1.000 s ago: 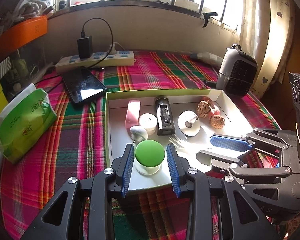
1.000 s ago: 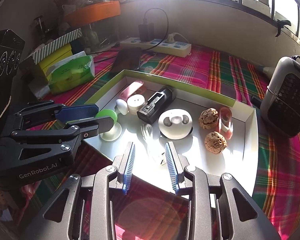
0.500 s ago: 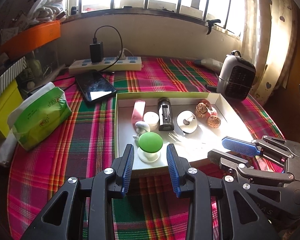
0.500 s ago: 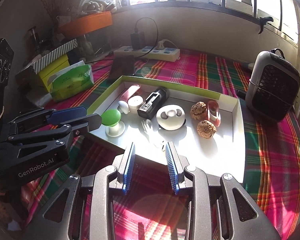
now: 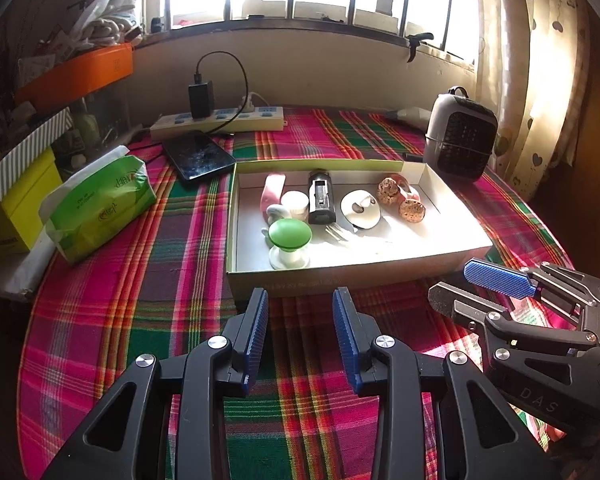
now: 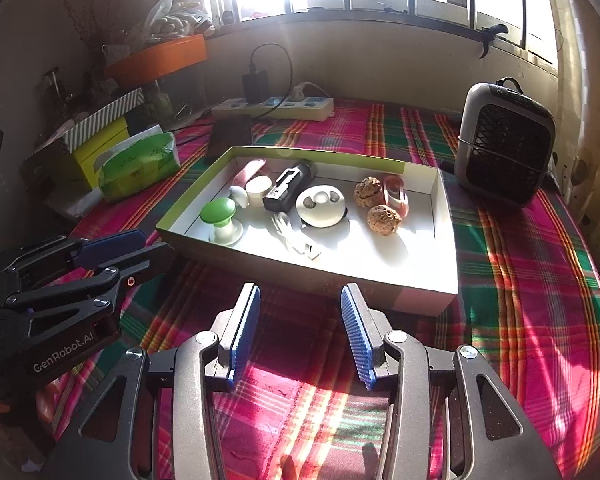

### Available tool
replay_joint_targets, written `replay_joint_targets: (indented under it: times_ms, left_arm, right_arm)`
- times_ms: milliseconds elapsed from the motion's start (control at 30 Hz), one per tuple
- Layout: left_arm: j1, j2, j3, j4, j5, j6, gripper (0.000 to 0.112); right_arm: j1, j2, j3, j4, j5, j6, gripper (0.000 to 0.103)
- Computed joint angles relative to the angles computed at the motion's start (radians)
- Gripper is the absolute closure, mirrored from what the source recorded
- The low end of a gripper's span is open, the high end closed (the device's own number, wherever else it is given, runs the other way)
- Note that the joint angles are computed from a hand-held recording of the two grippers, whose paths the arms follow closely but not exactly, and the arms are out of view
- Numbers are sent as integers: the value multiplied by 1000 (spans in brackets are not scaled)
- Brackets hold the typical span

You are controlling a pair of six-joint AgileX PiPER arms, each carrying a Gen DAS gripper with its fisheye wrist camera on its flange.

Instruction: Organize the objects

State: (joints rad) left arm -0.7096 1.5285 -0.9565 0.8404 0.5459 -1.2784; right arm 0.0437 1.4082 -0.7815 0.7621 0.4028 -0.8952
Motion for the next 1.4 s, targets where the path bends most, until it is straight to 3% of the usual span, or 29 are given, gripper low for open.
replay_joint_targets:
  times_ms: [233, 500, 1000, 1167, 1267, 1400]
  left_arm:
    - [-49, -1, 36, 2, 20, -49, 81]
    - [-119, 23, 60, 0, 57, -115, 81]
    - [-238, 39, 89, 56, 147, -264, 80]
    - [-275, 48, 94, 97, 186, -342, 80]
    - [-288, 53, 92, 106, 202, -364, 80]
    - [-302, 59, 93, 126, 218, -400, 80]
  right_arm:
    - [-16, -47, 75, -3, -23, 17, 59]
    - [-35, -82, 143, -109, -41, 146, 59]
    - [65, -178, 257, -698, -129, 762, 59]
    - [36, -200, 287, -638, -141, 716, 50]
    - [11, -209, 300, -547, -147, 622, 49]
    - [11, -219, 319, -536, -172, 609, 48]
